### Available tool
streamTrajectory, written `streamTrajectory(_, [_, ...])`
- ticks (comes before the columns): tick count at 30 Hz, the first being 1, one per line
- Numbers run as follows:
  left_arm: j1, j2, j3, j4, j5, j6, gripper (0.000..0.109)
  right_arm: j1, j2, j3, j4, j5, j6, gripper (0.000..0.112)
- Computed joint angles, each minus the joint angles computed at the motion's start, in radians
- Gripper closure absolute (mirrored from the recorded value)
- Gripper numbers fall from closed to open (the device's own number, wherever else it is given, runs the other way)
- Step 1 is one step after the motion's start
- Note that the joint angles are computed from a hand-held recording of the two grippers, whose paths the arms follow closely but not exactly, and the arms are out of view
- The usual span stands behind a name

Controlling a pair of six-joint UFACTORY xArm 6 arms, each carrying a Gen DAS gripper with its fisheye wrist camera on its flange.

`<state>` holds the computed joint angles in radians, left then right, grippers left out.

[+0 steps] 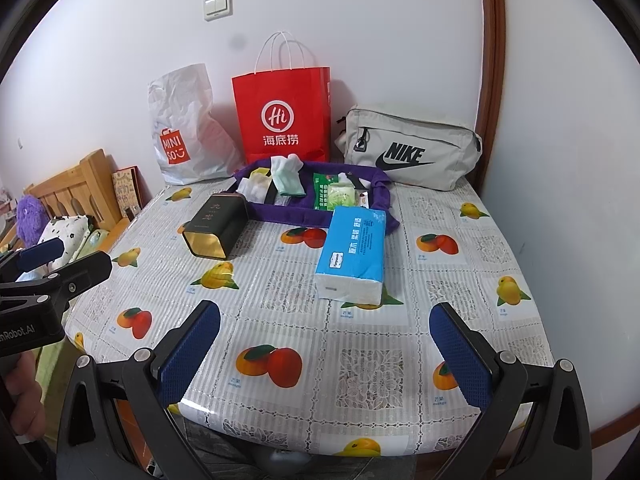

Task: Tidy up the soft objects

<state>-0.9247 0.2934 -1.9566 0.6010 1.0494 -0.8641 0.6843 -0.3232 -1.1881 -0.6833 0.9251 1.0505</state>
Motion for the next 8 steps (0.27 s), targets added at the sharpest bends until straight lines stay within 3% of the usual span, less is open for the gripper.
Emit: streamTrajectory(8, [0.001,-0.004,0.007,0.006,-0.007,-0.003,0.006,0.002,0.004,-0.006,0.003,0.002,-0.004,0.009])
